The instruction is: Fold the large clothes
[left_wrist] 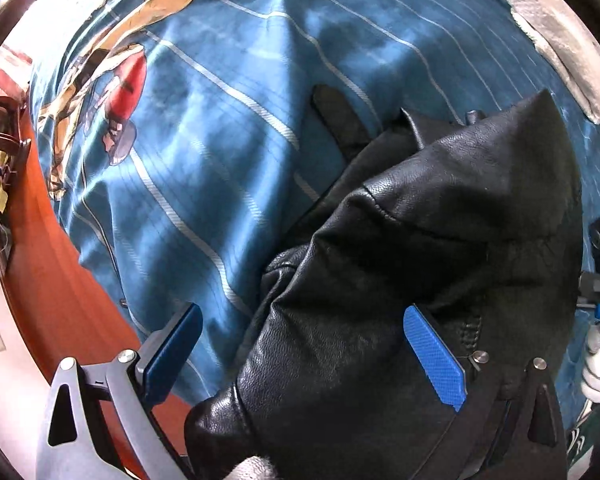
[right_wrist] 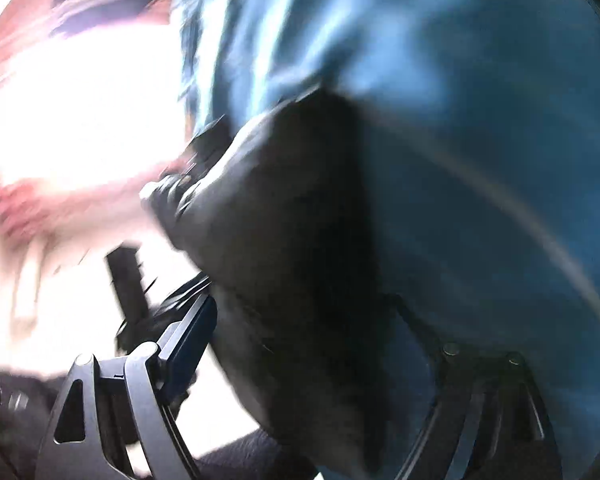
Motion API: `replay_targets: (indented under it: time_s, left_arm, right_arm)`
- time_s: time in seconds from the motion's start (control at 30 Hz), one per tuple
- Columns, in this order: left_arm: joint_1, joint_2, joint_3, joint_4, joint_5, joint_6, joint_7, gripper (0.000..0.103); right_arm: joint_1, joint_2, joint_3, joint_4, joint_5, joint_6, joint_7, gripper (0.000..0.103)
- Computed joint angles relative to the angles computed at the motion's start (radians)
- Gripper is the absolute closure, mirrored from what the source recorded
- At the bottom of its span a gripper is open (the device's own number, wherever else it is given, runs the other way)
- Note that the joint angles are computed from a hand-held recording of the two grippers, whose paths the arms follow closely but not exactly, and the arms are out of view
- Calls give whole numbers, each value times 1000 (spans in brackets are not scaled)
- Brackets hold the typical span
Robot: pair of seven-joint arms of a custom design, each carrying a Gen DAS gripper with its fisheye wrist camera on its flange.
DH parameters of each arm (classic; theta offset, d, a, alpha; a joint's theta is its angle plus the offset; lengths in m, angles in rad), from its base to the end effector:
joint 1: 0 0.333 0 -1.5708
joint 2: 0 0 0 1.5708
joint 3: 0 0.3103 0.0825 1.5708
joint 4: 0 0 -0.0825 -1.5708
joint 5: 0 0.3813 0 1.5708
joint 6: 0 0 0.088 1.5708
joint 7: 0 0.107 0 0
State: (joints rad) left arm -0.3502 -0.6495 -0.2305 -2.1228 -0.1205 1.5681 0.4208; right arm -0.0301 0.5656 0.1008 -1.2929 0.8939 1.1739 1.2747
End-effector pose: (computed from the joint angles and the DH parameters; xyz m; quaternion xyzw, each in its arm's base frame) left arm 0.2735 -0.2274 0.6425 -0.8847 0.4643 -0.0411 0.0067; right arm 0.6330 0.1330 0.4376 -0.7053 0.4534 0.5171 0.1719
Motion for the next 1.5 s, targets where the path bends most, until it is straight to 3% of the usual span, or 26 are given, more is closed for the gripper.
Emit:
replay_targets:
  time_s: [0.13,0.2,0.27,0.33,0.5,0.67,0.77,0.8,0.87,0.93,1.03,1.13,1.2,1.27,1.37,1.43,1.5]
  left_arm:
    - [2,25,-10,23,22,-25,3,0]
    - [5,55,-18,60,40,-58,1,0]
    - [8,80,-24,96,52,-81,-3,0]
    - [15,107,-34,145,70,-97,-20,0]
    - [32,185,-53,297,144,-111,-30,0]
    - [40,288,-70,456,233,-69,17,0]
    - [37,347,-79,504,275,-26,62,0]
    - [35,362,-82,507,282,-11,65,0]
    - [28,391,-84,498,285,32,74,0]
    - [22,428,-85,502,289,52,86,0]
    - [8,488,-92,515,293,72,76,0]
    - [-5,530,-87,511,264,83,62,0]
    - [-17,557,-89,526,263,70,64,0]
    - [-26,572,-91,535,273,60,60,0]
    - [-35,583,-89,540,271,45,44,0]
    - [-39,586,-88,539,271,44,33,0]
    - [-44,598,-90,551,284,27,26,0]
  right_arm:
    - [39,8,16,42,-53,-32,-39,15]
    - [49,-36,7,2,-52,15,-49,25]
    - [41,-93,-4,-55,-25,57,-54,46]
    - [40,-161,-17,-128,-1,101,-37,51]
    - [31,-348,-76,-317,65,234,73,56]
    - [-12,-430,-135,-408,157,338,158,56]
    - [-39,-414,-164,-387,126,415,181,53]
    - [-51,-371,-172,-347,99,410,196,51]
    - [-76,-271,-178,-231,12,370,258,35]
    - [-90,-212,-168,-148,-77,341,292,29]
    - [-81,-226,-159,-83,-221,350,270,27]
    - [-25,-303,-178,-59,-480,450,270,27]
    - [-34,-339,-173,-68,-458,491,244,30]
    - [-47,-327,-150,-21,-376,439,198,42]
    - [-38,-271,-119,49,-303,389,180,53]
    - [-25,-236,-107,75,-305,370,174,63]
    - [12,-206,-101,82,-356,392,185,66]
